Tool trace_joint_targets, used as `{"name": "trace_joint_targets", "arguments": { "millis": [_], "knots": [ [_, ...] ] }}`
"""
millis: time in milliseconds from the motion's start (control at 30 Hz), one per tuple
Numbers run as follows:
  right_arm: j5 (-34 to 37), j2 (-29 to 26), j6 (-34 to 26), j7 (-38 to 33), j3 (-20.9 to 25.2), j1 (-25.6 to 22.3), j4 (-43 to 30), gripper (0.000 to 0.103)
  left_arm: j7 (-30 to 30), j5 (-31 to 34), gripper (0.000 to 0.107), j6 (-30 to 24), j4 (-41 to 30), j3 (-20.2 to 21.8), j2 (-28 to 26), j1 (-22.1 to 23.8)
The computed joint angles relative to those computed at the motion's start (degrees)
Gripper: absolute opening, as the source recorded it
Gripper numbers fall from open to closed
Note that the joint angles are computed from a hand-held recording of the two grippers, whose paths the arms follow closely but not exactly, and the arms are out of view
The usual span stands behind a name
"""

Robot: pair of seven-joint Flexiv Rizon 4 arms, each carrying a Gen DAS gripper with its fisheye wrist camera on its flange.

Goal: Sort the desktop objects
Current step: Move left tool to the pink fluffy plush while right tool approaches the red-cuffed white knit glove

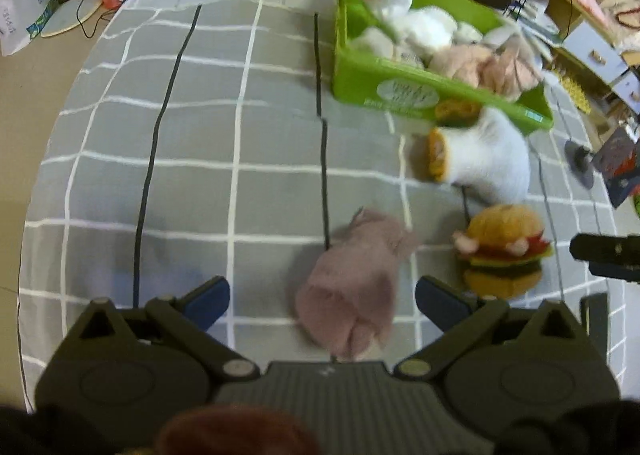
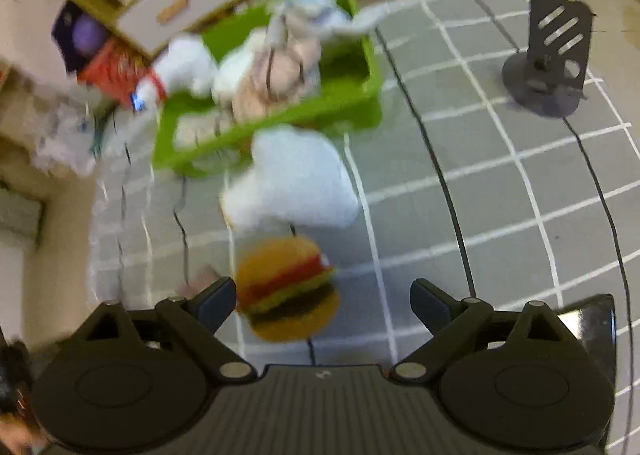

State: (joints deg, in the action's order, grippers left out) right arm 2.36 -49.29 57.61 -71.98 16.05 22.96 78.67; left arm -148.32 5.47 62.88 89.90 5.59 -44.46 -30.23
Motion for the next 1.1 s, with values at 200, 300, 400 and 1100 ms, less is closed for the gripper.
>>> {"name": "trace_joint_targets", "arguments": {
  "millis": [200,300,400,1100],
  "knots": [
    [-2.50,1.14,-1.02,-4.45,-0.24,0.06,4.80,0.095,0.89,-1.28,0.102,0.97,2.12,-1.61,-0.16,0.74],
    [-2.71,2.21,-1.36,-6.12,-0.19,-0.44,7.52,0.094,0.98,-2.17,0.102,2.66,3.29,-2.01,-0.19,0.89],
    [-3.33,3.18,-1.33,-7.21,-0.58,-0.61,9.92,0.094,1.27,-3.20,0.102,3.75,3.65,-2.24,-0.47,1.00],
    [-3.96,4.08,-2.62,-9.85,-0.62,-1.68,14.47,0.095,2.76,-11.95,0.097,10.39,4.18,-3.69,-3.60,0.89]
  ]
}}
